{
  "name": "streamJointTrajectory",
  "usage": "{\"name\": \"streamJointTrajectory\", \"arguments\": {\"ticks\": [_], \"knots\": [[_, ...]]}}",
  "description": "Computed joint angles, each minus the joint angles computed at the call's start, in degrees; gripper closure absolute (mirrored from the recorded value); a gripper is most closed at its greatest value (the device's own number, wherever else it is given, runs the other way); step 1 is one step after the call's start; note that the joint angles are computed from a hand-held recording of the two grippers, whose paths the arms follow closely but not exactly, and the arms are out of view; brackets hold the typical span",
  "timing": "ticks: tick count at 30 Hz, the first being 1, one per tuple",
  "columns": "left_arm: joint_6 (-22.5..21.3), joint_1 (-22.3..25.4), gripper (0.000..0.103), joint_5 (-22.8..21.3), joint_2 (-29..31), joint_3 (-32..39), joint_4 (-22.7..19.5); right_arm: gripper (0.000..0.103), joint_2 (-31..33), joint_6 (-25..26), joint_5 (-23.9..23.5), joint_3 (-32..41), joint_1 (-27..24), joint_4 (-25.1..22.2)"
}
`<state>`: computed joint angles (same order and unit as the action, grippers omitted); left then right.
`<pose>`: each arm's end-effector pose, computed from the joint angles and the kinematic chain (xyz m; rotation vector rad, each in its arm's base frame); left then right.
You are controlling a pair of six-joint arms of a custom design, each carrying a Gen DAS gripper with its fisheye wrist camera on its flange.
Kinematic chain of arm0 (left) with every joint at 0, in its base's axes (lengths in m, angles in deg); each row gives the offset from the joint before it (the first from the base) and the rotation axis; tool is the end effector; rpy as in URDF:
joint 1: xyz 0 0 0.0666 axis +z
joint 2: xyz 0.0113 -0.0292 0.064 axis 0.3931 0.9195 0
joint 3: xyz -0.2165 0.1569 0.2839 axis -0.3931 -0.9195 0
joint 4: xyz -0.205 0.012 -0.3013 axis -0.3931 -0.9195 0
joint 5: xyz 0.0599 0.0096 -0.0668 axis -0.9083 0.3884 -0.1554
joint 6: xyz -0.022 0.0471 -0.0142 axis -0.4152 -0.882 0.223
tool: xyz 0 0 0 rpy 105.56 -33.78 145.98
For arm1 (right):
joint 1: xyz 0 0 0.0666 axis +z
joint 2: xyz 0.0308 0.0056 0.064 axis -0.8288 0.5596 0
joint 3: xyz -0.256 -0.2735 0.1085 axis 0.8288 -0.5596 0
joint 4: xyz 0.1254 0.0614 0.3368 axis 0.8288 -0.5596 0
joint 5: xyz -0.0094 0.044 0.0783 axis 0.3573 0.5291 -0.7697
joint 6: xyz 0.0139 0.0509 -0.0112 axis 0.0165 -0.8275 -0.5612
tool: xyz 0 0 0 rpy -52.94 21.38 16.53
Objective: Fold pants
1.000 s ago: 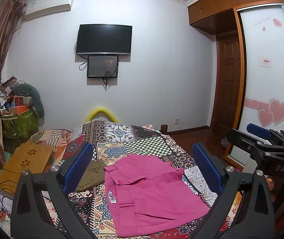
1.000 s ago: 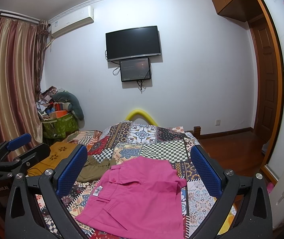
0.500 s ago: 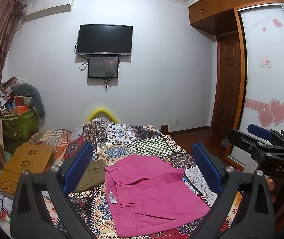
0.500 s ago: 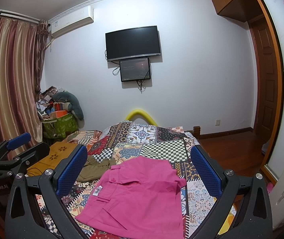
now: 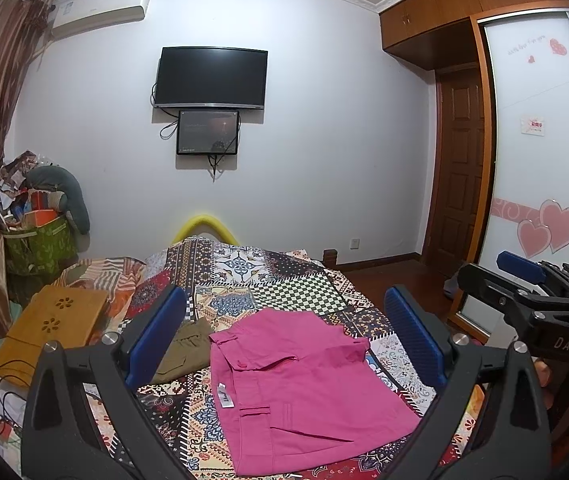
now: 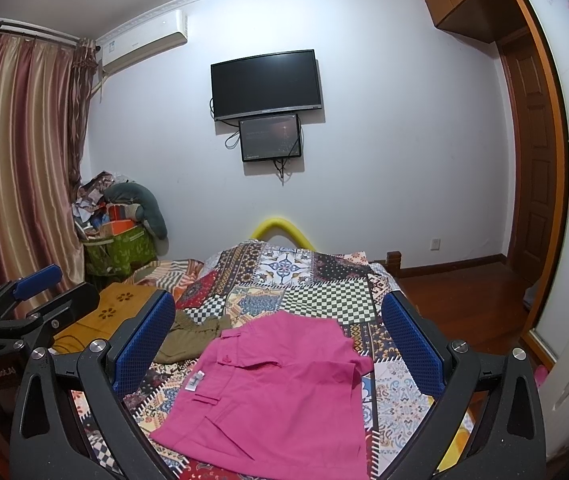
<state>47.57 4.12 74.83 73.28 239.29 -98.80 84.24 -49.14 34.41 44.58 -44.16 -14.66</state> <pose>0.5537 -0.1900 0.6813 0.2176 1.8061 -0.2466 0.4968 0.0997 0.6637 -0.0061 1.8271 0.1351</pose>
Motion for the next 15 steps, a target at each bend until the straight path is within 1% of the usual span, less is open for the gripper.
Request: {"name": "streamJointTrajectory", "arguments": {"ticks": [11, 13, 15], "knots": [[0.3, 0.4, 0.002, 0.2, 1.7, 2.9, -2.1, 0.000, 0.3, -0.3, 0.2, 0.0, 0.1, -0.5], [0.4, 0.4, 0.002, 0.3, 3.0, 5.2, -3.5, 0.000, 0.5, -0.4, 0.1, 0.1, -0.1, -0.7], [0.5, 0.6, 0.002, 0.6, 6.5, 11.6, -7.1, 0.000, 0.7, -0.7, -0.2, 0.1, -0.4, -0.8]]}}
